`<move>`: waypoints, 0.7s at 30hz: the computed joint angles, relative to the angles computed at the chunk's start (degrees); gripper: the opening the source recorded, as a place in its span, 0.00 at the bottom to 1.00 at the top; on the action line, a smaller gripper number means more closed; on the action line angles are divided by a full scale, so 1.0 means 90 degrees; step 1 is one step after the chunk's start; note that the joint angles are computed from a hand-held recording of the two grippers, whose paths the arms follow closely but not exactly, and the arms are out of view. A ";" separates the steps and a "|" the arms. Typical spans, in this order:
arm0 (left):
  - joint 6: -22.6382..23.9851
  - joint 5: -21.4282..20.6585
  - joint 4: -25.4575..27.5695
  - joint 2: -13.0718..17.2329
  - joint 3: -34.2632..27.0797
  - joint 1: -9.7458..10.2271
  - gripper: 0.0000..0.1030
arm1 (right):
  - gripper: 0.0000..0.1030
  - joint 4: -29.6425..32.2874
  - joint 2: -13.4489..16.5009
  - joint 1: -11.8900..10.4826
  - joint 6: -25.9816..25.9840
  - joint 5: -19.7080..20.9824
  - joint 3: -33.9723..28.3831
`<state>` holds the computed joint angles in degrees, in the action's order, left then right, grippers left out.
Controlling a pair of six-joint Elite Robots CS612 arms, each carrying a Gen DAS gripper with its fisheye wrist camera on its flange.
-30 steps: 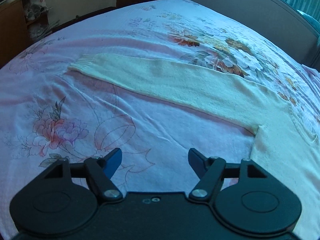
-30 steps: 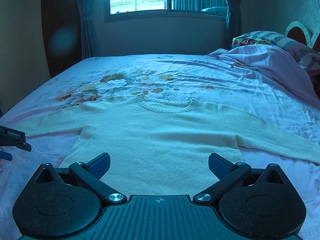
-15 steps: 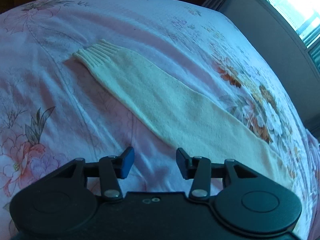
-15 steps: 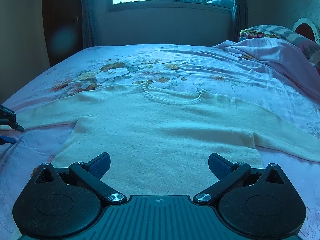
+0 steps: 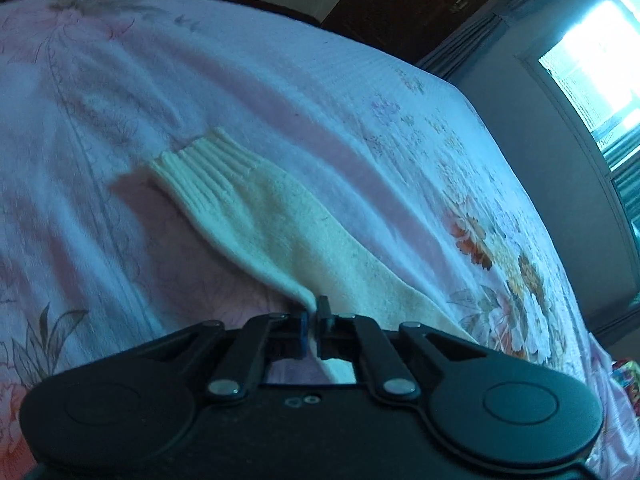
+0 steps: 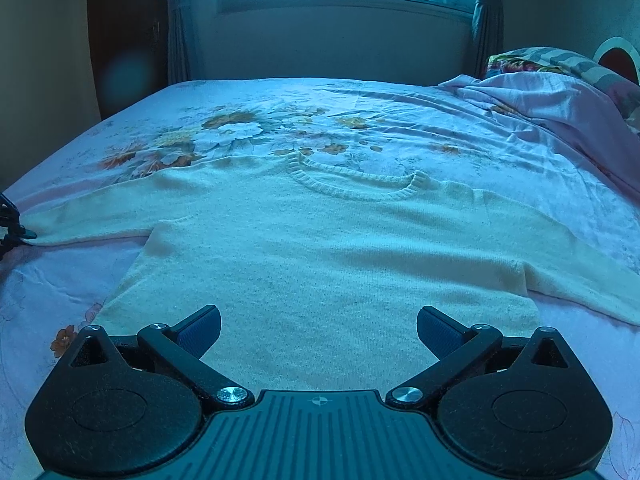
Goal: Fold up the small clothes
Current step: 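Carry the held sleeve across the sweater body and open the left gripper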
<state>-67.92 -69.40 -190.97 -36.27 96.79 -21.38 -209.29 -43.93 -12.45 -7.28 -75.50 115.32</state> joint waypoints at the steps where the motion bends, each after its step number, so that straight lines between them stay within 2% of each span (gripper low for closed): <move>1: 0.0320 0.0234 0.0047 -0.0043 -0.0017 -0.0076 0.01 | 1.00 0.0003 -0.0008 -0.0006 0.0006 -0.0003 0.0002; 3: 0.1194 0.0640 -0.0155 -0.0112 -0.0050 -0.0253 0.01 | 1.00 0.0006 -0.0024 -0.0036 0.0045 0.0030 0.0019; 4: 0.1833 0.0794 -0.0353 -0.0140 -0.0090 -0.0369 0.01 | 1.00 0.0013 -0.0029 -0.0065 0.0096 0.0067 0.0027; 6: 0.3071 0.0790 -0.0768 -0.0160 -0.0225 -0.0593 0.01 | 1.00 0.0004 -0.0039 -0.0109 0.0166 0.0056 0.0045; 8: 0.4312 0.0420 -0.1080 -0.0148 -0.0414 -0.0825 0.01 | 1.00 -0.0030 -0.0046 -0.0167 0.0213 0.0036 0.0075; 9: 0.4803 0.0076 -0.1137 -0.0131 -0.0518 -0.0925 0.01 | 1.00 -0.0035 -0.0052 -0.0206 0.0266 0.0014 0.0095; 13: 0.6408 -0.1484 -0.0725 0.0011 -0.0914 -0.1313 0.01 | 1.00 -0.0012 -0.0083 -0.0402 0.0470 -0.0088 0.0175; 15: 0.6901 -0.2080 -0.0087 0.0105 -0.1053 -0.1488 0.01 | 1.00 -0.0014 -0.0089 -0.0515 0.0494 -0.0190 0.0222; 18: 0.7117 -0.2256 0.0635 0.0208 -0.1118 -0.1668 0.07 | 1.00 0.0148 -0.0114 -0.0709 0.0564 -0.0108 0.0262; 19: 0.6997 -0.2317 0.0642 0.0174 -0.1007 -0.1671 0.11 | 1.00 0.0209 -0.0125 -0.0775 0.0600 0.0014 0.0269; 20: 0.6793 -0.2395 0.0500 0.0137 -0.0907 -0.1649 0.16 | 1.00 0.0243 -0.0128 -0.0832 0.0648 0.0146 0.0267; 21: 0.6564 -0.2516 0.0233 0.0048 -0.0712 -0.1607 0.18 | 1.00 0.0265 -0.0126 -0.0877 0.0704 0.0275 0.0252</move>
<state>-8.85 -92.04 -188.87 -35.83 90.38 -35.85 -206.91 -45.06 -20.34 -0.94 -73.03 117.60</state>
